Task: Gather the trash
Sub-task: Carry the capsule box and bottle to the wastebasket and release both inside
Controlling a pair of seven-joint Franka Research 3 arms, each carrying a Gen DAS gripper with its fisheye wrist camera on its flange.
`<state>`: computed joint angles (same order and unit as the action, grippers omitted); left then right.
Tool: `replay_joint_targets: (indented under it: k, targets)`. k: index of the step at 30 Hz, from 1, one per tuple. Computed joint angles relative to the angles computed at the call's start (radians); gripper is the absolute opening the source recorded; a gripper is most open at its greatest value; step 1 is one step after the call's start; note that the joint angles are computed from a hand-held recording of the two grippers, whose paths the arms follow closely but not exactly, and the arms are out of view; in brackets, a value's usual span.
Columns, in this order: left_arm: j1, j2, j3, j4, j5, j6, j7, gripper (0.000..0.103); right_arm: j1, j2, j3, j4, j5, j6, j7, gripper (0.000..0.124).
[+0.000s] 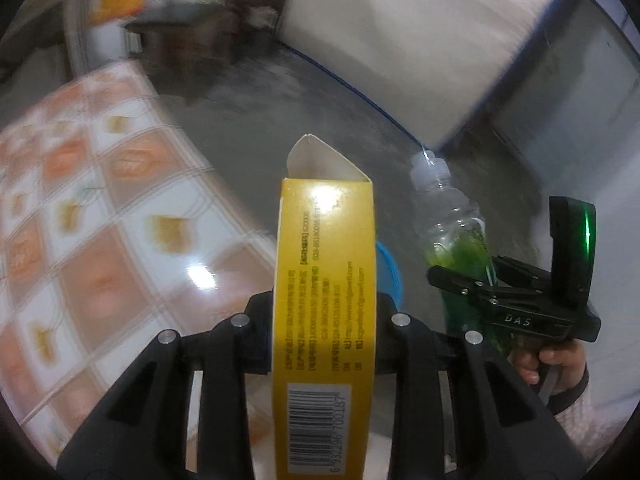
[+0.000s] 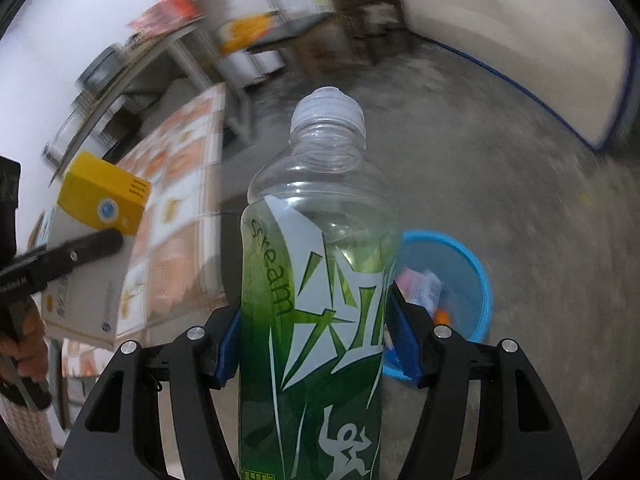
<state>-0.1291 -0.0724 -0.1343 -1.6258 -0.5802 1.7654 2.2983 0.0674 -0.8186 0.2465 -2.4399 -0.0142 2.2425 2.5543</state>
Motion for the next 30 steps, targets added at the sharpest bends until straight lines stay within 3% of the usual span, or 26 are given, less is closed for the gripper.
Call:
replay_joint_targets:
  k: [4, 10, 14, 17, 19, 23, 30]
  targets:
    - [-0.068, 0.051, -0.074, -0.028, 0.087, -0.004, -0.079, 0.03, -0.005, -0.124, -0.03, -0.143, 0.045, -0.045, 0.052, 0.061]
    - [-0.155, 0.158, -0.14, -0.052, 0.256, 0.032, -0.22, 0.03, -0.008, -0.177, -0.098, -0.334, 0.14, 0.031, 0.04, 0.061]
    - [-0.199, 0.241, -0.165, -0.026, 0.349, 0.073, -0.305, 0.031, -0.029, -0.084, -0.166, -0.4, 0.194, 0.149, -0.032, 0.061]
    - [-0.224, 0.298, -0.175, 0.014, 0.41, 0.11, -0.367, 0.053, -0.043, 0.015, -0.204, -0.408, 0.233, 0.244, -0.096, 0.062]
    - [-0.224, 0.289, -0.177, -0.009, 0.434, 0.151, -0.376, 0.062, -0.046, 0.084, -0.233, -0.402, 0.259, 0.284, -0.15, 0.062]
    - [-0.221, 0.294, -0.183, -0.002, 0.439, 0.167, -0.394, 0.065, -0.063, 0.171, -0.233, -0.39, 0.283, 0.3, -0.199, 0.062]
    - [-0.207, 0.247, -0.184, -0.035, 0.403, 0.195, -0.342, 0.069, -0.08, 0.161, -0.198, -0.423, 0.285, 0.334, -0.198, 0.062]
